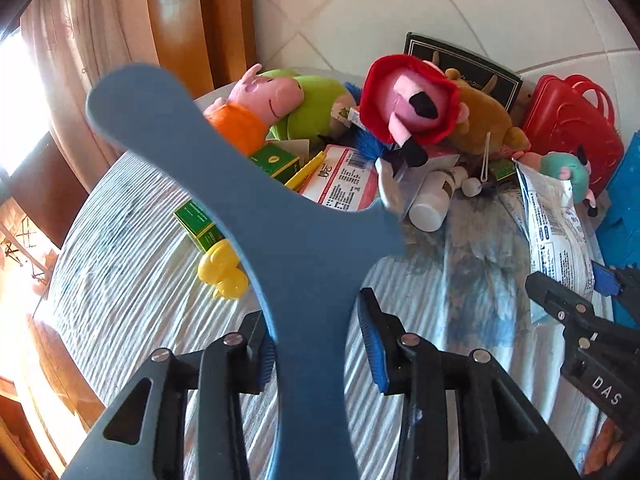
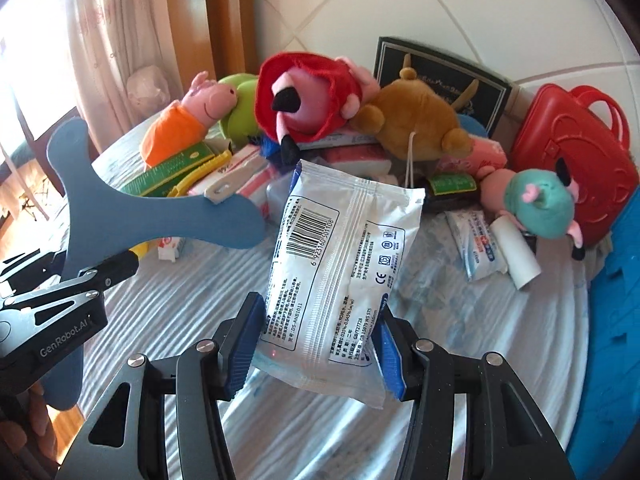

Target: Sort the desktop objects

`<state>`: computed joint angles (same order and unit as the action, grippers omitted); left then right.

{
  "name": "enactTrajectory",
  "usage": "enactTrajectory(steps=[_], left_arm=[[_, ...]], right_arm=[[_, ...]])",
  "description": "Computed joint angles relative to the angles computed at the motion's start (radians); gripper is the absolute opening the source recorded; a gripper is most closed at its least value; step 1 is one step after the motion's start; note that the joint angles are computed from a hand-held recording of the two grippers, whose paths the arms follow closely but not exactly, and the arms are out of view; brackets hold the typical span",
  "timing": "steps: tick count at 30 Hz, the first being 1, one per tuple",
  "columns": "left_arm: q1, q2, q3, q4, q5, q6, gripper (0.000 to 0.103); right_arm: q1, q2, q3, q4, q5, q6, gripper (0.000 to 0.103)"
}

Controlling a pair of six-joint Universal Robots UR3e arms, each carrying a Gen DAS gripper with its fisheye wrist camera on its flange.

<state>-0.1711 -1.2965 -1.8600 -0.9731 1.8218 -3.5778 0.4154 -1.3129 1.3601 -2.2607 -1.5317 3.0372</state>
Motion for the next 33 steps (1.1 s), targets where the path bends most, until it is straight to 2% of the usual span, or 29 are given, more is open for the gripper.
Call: enactTrajectory(steps=[1,6,9,10,14,16,17,19,21,23,25,31,33], left_arm=[[0.0,0.018,0.004,-0.01,-0.011,0.002,0.024],[-0.04,0.058,0.049,-0.056,0.009,-0.009,0.024],[-0.021,0.089,0.01,-0.074,0.006,-0.003,0.025],[-0.001,0.103,-0.015,-0.083,-0.007,0.004,0.028],[0.092,0.153,-0.159,-0.033,-0.053,0.043,0.051],[0.116,0.191,-0.217,0.031,-0.048,0.071,0.056],[0.129,0.195,-0.223,0.036,-0.049,0.095,0.063],[0.161,0.197,-0.231,0.061,-0.042,0.145,0.069],[0.262,0.203,-0.218,0.041,-0.106,0.227,0.069],[0.323,0.189,-0.168,0.01,-0.099,0.285,0.069],[0.425,0.229,-0.141,-0.013,-0.163,0.37,0.069],[0.729,0.298,-0.073,-0.085,-0.325,0.581,0.069],[0.805,0.296,-0.072,-0.084,-0.353,0.635,0.069]], right_arm=[[-0.006,-0.021,0.004,0.002,0.003,-0.001,0.052],[-0.034,-0.106,0.022,0.021,0.019,-0.012,0.052],[-0.042,-0.138,0.049,0.024,0.041,-0.013,0.052],[-0.042,-0.144,0.061,0.023,0.047,-0.015,0.052],[-0.032,-0.155,0.127,0.011,0.063,-0.014,0.053],[-0.019,-0.145,0.146,0.012,0.061,-0.007,0.053],[-0.012,-0.135,0.148,0.014,0.058,-0.002,0.053],[0.004,-0.116,0.152,0.01,0.055,0.019,0.053],[0.024,-0.09,0.141,0.008,0.043,0.045,0.053],[0.046,-0.059,0.113,0.008,0.028,0.069,0.053],[0.073,-0.016,0.056,0.023,0.007,0.108,0.054],[0.172,0.14,-0.199,0.096,-0.052,0.204,0.055],[0.208,0.208,-0.31,0.132,-0.069,0.222,0.055]])
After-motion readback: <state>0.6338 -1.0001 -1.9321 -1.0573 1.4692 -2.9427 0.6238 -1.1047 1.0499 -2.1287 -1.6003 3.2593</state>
